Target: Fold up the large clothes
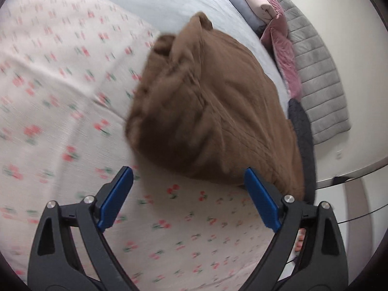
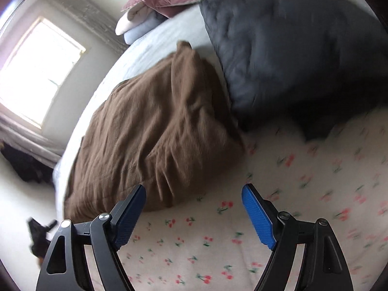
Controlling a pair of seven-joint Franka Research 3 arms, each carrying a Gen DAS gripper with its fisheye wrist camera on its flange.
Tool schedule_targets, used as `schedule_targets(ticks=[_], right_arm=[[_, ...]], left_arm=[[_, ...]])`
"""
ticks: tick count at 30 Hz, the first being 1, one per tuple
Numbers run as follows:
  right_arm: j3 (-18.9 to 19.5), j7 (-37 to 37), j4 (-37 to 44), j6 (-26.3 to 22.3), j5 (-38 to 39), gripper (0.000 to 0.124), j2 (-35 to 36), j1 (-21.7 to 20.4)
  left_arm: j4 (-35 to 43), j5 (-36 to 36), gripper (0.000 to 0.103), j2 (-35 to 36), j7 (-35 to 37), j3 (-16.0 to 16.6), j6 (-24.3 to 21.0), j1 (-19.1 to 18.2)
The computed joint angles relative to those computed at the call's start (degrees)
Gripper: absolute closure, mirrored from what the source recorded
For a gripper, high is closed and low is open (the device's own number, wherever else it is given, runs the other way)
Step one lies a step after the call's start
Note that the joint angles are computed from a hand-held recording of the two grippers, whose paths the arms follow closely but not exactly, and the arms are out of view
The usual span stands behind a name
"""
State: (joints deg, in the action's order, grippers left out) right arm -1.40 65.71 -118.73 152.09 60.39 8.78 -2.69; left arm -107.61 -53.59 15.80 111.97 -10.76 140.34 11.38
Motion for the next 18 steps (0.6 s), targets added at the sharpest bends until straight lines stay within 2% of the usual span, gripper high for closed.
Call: schedule_targets(ticks=[3,7,10,11,13,14,15,16,18], right_arm=[[1.22,-4.80,2.44,0.03,8.98,0.042,3.39,-1.05],[2.87,-11.82,5.97,1.54,22.64,0.042,7.19,-2.80],[3.02,-12.71,8.94,3.34,27.62,0.040,9.61,-2.87],[3.05,-12.17,10.06,4.31,28.33,0.041,10.37,-2.75],[2.85,-8.23,11.74,6.48,26.82,0.046,11.60,-2.25],[2.55,-3.95,12.51,7.46,24.08,0.065,12.18,-1.93],[2.68,-1.43,13.03,7.05,22.75,0.082,12.53,-2.28],[2.81,1.80,13.48,6.09,21.19,0.085,12.40,-2.66],[1.91,7.75,13.48,7.90,10.80,0.097,10.49,-0.68]], left_arm=[[0.78,-6.06,0.011,2.36,1.86,-1.54,2.50,0.24],[1.59,-16.79,0.015,4.67,4.15,-3.70,11.41,-0.11],[3.73,-17.22,0.021,6.63,1.14,-3.83,16.30,-1.63],[4.16,-16.64,0.028,7.13,-0.48,-3.92,18.34,-2.12],[5.21,-10.12,0.045,8.25,-8.08,-2.58,21.50,-4.16],[5.83,-6.73,0.058,8.75,-11.50,-1.88,21.93,-4.97],[6.74,-2.75,0.065,8.95,-15.63,-0.78,21.34,-5.86],[7.02,0.98,0.068,8.55,-19.07,0.23,21.23,-6.85],[6.90,11.41,0.074,6.46,-24.97,3.41,22.16,-10.20]])
